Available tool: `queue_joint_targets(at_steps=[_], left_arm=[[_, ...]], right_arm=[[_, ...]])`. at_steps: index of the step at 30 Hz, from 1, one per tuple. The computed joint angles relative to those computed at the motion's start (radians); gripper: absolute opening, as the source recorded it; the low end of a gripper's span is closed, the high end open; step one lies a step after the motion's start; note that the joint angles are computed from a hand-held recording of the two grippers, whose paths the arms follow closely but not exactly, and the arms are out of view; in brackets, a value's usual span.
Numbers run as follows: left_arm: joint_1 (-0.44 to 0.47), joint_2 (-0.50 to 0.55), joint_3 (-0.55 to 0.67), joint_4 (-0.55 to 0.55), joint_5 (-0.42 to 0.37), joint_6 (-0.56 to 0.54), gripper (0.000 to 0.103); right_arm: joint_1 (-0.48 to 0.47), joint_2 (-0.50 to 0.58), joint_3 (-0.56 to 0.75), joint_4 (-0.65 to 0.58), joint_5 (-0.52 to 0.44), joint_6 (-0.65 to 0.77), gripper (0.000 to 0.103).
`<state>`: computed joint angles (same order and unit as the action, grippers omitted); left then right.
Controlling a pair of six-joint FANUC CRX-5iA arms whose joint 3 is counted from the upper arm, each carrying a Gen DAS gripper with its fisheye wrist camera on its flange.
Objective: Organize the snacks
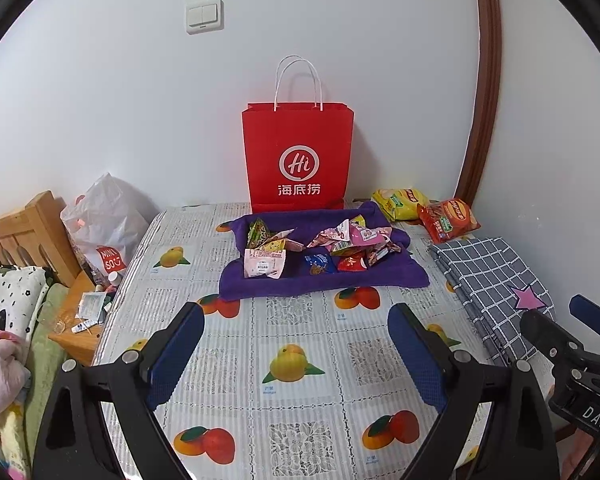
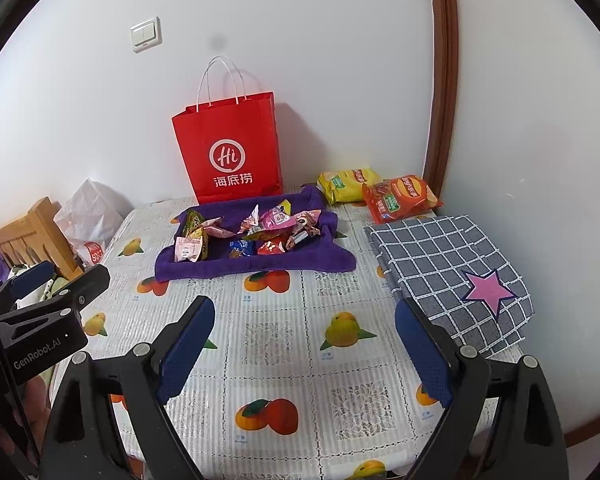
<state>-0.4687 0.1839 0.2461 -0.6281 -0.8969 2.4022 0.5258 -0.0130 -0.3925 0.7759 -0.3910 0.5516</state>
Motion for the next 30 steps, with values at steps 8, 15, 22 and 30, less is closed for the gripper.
queue_joint_targets(at_steps=[8,15,22,30], left_arm=[[0.003,-0.011,-0.011,0.007,-0.001,-0.003,0.093],[-0.004,-0.016,-0.019,-0.002,-0.004,0.006,0.093],[-0.007,-0.024,-0.027,-0.01,-0.006,0.016,0.093],[-0.004,-0.024,-0.029,-0.007,-0.009,0.023,0.093]], right_arm=[[0.003,-0.009,-0.016,0.014,0.001,-0.012,0.091],[0.006,-0.019,-0.031,0.03,0.005,-0.029,0.091],[0.008,-0.019,-0.032,0.035,0.002,-0.032,0.091],[0.018,-0.018,-0.029,0.033,-0.005,-0.032,0.091]])
